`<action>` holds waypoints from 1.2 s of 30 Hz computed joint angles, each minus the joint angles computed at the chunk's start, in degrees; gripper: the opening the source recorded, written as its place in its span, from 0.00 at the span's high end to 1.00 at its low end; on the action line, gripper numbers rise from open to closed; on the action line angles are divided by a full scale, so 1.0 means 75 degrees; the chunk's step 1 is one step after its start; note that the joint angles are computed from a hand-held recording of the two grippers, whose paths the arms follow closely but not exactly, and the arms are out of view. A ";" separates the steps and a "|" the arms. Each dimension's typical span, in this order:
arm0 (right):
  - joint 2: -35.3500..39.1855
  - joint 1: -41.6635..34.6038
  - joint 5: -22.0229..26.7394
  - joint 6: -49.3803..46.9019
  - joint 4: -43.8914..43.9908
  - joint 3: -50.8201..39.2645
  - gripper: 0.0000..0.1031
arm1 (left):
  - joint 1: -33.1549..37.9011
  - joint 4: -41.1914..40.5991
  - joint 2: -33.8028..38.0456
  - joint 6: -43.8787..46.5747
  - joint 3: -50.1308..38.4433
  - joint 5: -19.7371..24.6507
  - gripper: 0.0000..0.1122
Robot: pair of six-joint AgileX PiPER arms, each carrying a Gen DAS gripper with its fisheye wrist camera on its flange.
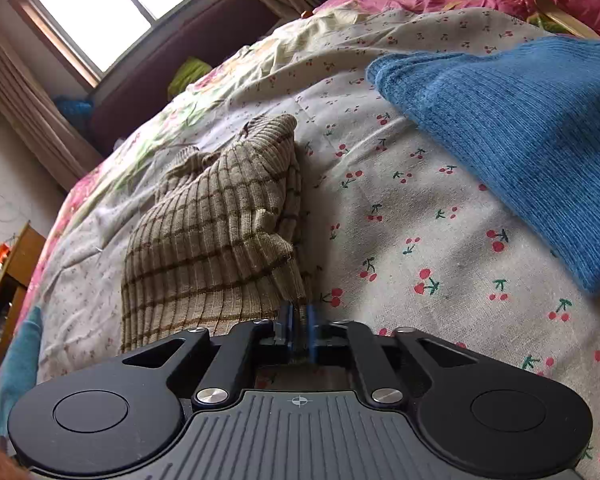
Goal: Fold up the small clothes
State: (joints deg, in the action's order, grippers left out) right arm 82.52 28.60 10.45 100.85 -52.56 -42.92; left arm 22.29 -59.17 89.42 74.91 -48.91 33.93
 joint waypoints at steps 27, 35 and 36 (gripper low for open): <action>0.0416 0.1723 0.1907 0.0734 -0.2049 -0.0202 0.79 | 0.0269 -0.0536 0.0014 0.0156 0.0022 0.0416 0.18; 0.0700 0.0986 0.1027 0.1206 -0.2123 -0.0267 0.76 | 0.0282 -0.0576 0.0041 0.0214 -0.0004 0.0537 0.18; 0.0720 0.0913 0.0940 0.1165 -0.2026 -0.0279 0.80 | 0.0266 -0.0572 0.0027 0.0221 0.0009 0.0517 0.18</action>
